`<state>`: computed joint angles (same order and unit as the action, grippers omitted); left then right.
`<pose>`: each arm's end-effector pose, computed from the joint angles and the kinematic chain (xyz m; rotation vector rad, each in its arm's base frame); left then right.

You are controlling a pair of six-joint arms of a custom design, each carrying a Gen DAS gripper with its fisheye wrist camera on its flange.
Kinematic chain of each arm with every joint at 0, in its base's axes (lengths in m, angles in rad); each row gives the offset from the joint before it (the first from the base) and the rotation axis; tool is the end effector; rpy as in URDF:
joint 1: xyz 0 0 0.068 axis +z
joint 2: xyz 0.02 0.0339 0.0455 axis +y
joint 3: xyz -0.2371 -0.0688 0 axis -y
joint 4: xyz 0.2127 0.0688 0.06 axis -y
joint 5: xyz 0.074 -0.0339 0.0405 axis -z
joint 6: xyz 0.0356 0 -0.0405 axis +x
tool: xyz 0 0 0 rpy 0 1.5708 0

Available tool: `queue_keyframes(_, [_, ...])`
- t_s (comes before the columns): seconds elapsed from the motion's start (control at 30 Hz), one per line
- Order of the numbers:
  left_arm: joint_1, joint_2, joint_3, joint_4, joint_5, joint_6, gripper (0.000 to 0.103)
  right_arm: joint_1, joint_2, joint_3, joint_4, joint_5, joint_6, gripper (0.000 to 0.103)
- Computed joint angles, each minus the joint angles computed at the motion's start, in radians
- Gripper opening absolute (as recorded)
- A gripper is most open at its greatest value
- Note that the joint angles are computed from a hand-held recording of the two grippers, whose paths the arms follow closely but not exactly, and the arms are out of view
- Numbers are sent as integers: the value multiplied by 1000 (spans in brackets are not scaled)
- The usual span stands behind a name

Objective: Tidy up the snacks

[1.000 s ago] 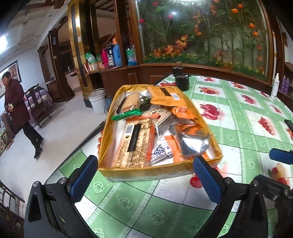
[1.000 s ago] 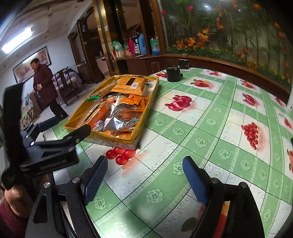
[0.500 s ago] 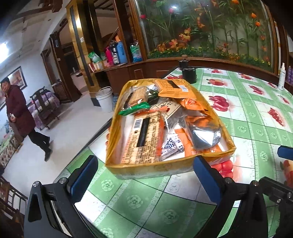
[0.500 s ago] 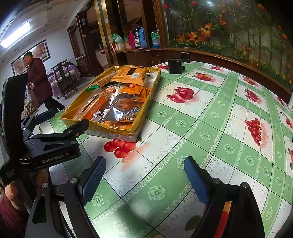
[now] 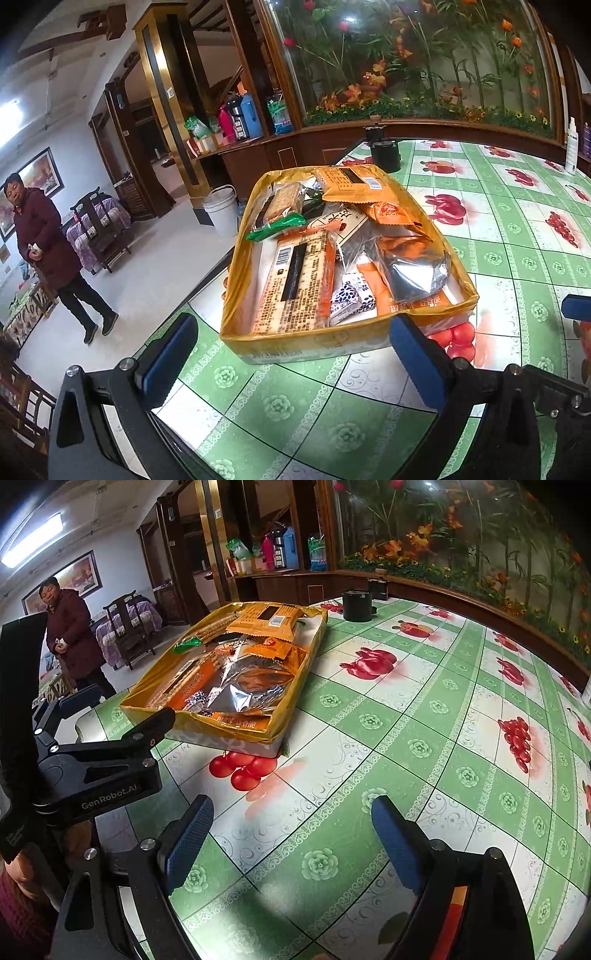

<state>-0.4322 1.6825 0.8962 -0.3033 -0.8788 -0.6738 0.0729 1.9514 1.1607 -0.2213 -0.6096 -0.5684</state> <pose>0.2693 -0.0940 0.1552 -0.5224 2.1759 0.6027 0.3526 0.0462 0.1371 -0.9633 2.2123 0.5639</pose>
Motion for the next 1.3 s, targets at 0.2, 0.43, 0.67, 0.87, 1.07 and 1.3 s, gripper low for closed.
queue_keyframes(0.2, [1, -2, -2, 1, 1, 1, 103, 1, -3, -4, 0, 3, 3, 91])
queue_keyframes(0.43, [2, -2, -8, 6, -2, -3, 103, 2, -3, -2, -4, 8, 2, 91])
queue_keyframes(0.67, [3, -2, -6, 2, -1, -9, 103, 2, -1, 1, -5, 10, 1, 91])
queue_keyframes(0.87, [-1, 0, -9, -2, -6, -23, 103, 2, -1, 0, -4, 10, 2, 91])
queue_keyframes(1.07, [-11, -2, -3, -32, -29, -47, 103, 0, 6, 4, -2, 10, 1, 91])
queue_keyframes(1.3, [-30, -26, 9, -106, -53, -105, 103, -10, 9, 11, 1, 2, 13, 91])
